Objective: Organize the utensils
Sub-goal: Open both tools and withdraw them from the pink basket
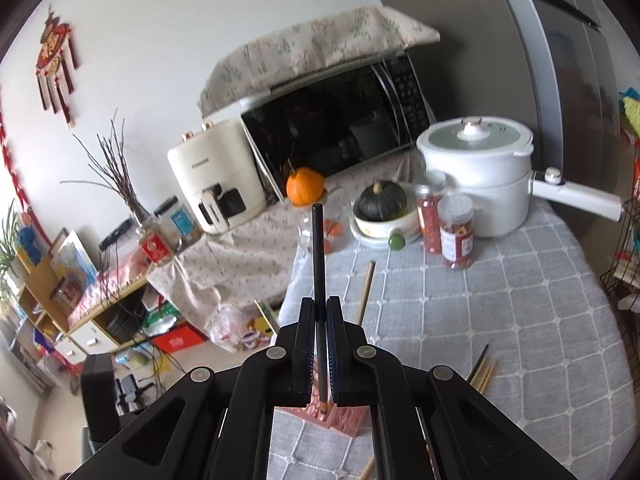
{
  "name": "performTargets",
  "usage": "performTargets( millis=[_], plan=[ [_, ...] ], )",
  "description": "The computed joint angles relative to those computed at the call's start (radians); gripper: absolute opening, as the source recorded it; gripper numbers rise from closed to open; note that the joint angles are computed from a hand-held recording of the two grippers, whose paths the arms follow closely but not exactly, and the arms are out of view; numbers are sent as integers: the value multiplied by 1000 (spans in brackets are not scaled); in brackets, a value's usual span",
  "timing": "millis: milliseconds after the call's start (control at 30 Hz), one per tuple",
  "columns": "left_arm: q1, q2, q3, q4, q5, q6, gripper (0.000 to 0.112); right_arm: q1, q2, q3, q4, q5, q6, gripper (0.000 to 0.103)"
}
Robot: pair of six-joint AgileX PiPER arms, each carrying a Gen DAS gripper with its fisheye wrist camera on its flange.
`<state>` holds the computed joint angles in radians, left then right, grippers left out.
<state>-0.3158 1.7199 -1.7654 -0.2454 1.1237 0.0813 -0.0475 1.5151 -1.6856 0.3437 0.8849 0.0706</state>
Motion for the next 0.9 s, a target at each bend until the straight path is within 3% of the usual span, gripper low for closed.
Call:
performTargets(
  millis=[233,300,367,733,900],
  plan=[
    [-21,10,-6,-7,23,12,83,-10,37,23,34,-4,-16,13],
    [-28,13,-8,-7,28,11,83,-29,29,31,73,-10,-39,26],
    [-33,15,-9,-9,33,11,83,-41,11,42,85,-20,-48,46],
    [-70,39,-5,-15,64,-6,83,-162,-84,90,117,26,-129,75],
    [-92,42,15,-26,47,-21,83,-239,-93,139,89,69,-141,79]
  ],
)
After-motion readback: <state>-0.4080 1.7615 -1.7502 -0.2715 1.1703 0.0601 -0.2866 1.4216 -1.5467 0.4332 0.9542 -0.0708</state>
